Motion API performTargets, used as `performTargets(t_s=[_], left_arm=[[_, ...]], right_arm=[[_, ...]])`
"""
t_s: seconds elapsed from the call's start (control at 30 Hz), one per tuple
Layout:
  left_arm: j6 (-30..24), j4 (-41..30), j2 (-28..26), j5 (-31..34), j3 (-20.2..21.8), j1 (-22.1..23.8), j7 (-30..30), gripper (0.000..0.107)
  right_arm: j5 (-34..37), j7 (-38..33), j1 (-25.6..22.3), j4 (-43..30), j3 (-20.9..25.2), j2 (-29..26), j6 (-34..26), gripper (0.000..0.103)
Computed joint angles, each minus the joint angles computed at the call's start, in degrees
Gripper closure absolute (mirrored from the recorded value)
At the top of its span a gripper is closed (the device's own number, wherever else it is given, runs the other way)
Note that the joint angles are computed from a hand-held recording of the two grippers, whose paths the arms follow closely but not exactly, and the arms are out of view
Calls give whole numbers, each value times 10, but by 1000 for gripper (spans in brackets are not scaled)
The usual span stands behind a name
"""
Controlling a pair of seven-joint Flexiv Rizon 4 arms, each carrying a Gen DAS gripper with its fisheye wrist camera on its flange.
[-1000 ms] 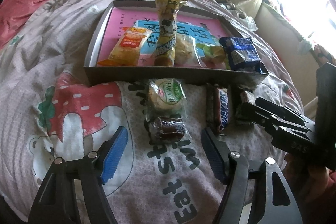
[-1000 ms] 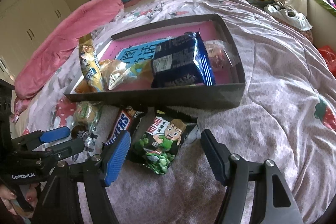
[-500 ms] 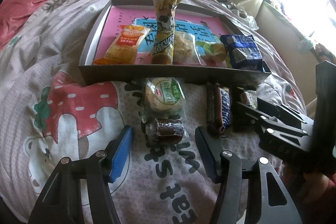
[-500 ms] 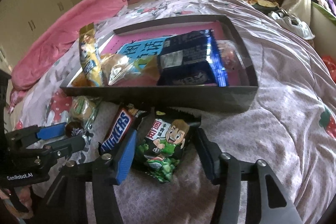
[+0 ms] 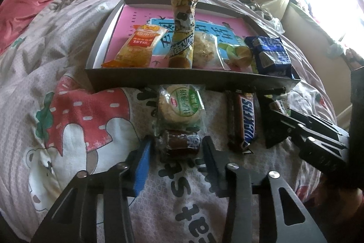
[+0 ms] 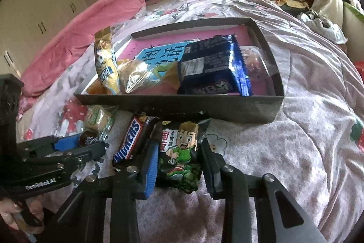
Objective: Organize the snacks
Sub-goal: 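Grasp the dark chocolate cake with the left gripper while the right gripper grasps the green cartoon bag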
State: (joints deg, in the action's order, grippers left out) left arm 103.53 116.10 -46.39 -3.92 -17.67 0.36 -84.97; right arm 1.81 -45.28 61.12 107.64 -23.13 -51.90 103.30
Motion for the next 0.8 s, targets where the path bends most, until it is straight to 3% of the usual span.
performTargets(t_s=[0.3,0.8], left_arm=[[-4,20,9,14,-44,46,0,69],[23,38,35,35,-41,45,-18,69]], right_arm=[[42,-21,-3,10,4,6,57,69],[133,-91,-5,-1,20,8,102,69]])
